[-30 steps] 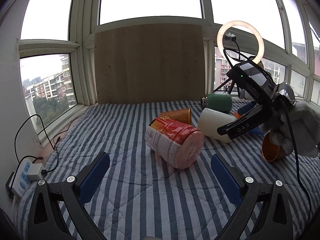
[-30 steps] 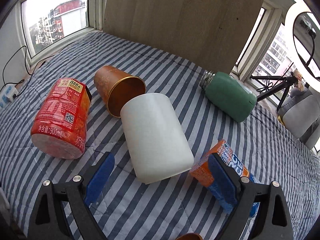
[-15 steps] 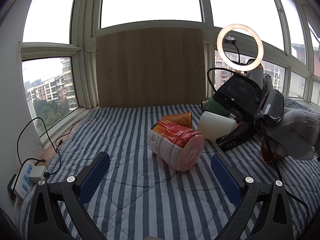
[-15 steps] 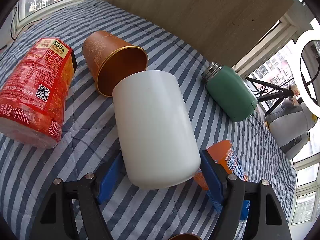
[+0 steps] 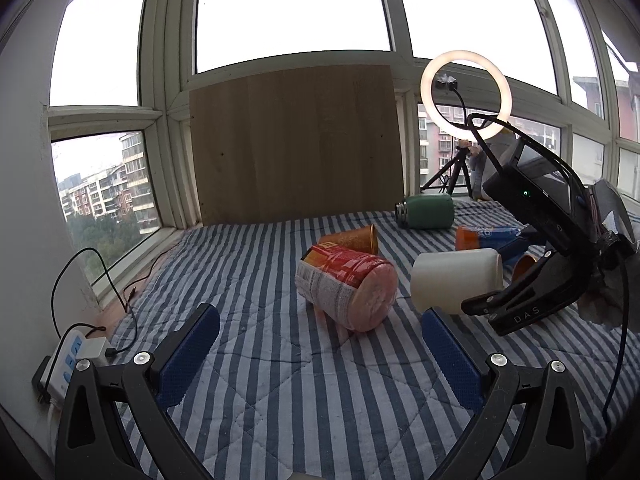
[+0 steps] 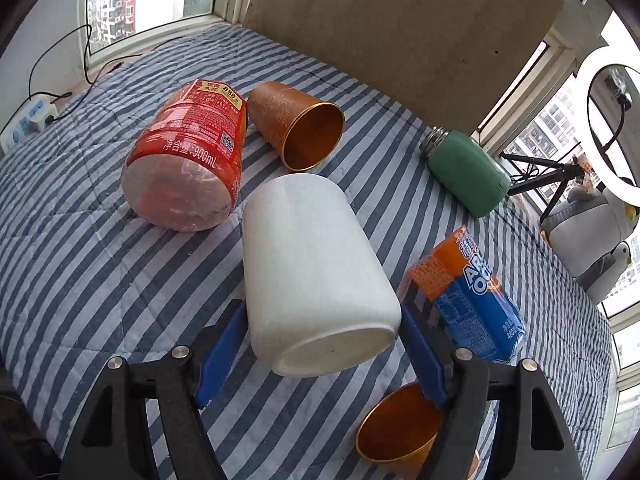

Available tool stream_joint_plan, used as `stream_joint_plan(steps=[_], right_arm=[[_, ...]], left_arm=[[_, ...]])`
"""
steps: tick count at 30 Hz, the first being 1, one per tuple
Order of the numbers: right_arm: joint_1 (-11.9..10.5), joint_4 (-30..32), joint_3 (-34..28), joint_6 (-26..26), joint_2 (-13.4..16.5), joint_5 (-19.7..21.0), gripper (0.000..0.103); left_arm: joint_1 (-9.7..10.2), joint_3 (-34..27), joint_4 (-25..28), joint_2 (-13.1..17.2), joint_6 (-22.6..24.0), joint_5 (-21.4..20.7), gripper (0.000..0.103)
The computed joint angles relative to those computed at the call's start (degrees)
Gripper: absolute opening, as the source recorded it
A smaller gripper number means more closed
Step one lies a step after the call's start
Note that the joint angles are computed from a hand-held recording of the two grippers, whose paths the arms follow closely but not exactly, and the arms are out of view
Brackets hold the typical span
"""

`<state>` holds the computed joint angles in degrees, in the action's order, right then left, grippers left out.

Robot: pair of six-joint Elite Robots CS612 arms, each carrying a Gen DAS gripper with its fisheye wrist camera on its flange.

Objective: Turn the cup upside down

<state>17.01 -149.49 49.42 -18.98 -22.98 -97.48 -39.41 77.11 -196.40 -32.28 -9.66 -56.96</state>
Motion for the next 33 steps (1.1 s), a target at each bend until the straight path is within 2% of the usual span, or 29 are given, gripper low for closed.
stream_joint_plan(steps=[4,7,11,14,16,19,22,25,29,33], right_arm=[[-0.38,-5.49,9.0,-0.99,-3.94,4.6,0.073],[-0.74,-8.99,13.77,-1.99,-5.76,8.19,0.073],[-1.03,-12.2,17.27,-3.27,-6.78,10.29,0.073],[-1.86,-15.13,20.28,-1.25,-7.87,13.33,0.074],[-2.82,-19.03,23.33,1.2,-8.88,15.65,0.078],[-4.15,-26.13,28.23,4.35,-10.26,17.6,0.079],[-5.51,-32.25,31.9,8.98,-10.95,17.81,0.079],[-6.31,-37.16,34.37,12.83,-11.14,16.08,0.079],[-7.64,-38.87,36.09,16.75,-11.38,17.46,0.079],[-7.87,-39.29,36.57,17.51,-11.31,16.3,0.079]], left_arm=[[-0.98,1.11,-0.19,-0.72,4.84,0.36,0.102],[-1.27,1.43,1.43,-1.3,8.57,-3.11,0.102],[-1.47,0.34,7.24,-1.76,15.12,-7.3,0.102],[-1.47,-0.59,11.04,-2.11,19.68,-9.56,0.102],[-1.76,-1.21,12.04,-2.12,23.23,-9.86,0.102],[-2.4,-2.92,13.79,-1.66,30.4,-10.54,0.102],[-3.32,-5.49,18.62,-0.82,36.43,-10.79,0.102],[-4.14,-8.41,23.53,0.56,42.75,-11.23,0.102],[-5.06,-12.34,28.62,2.94,50.62,-10.49,0.102],[-5.46,-16.79,34.31,5.26,54.03,-8.56,0.102]])
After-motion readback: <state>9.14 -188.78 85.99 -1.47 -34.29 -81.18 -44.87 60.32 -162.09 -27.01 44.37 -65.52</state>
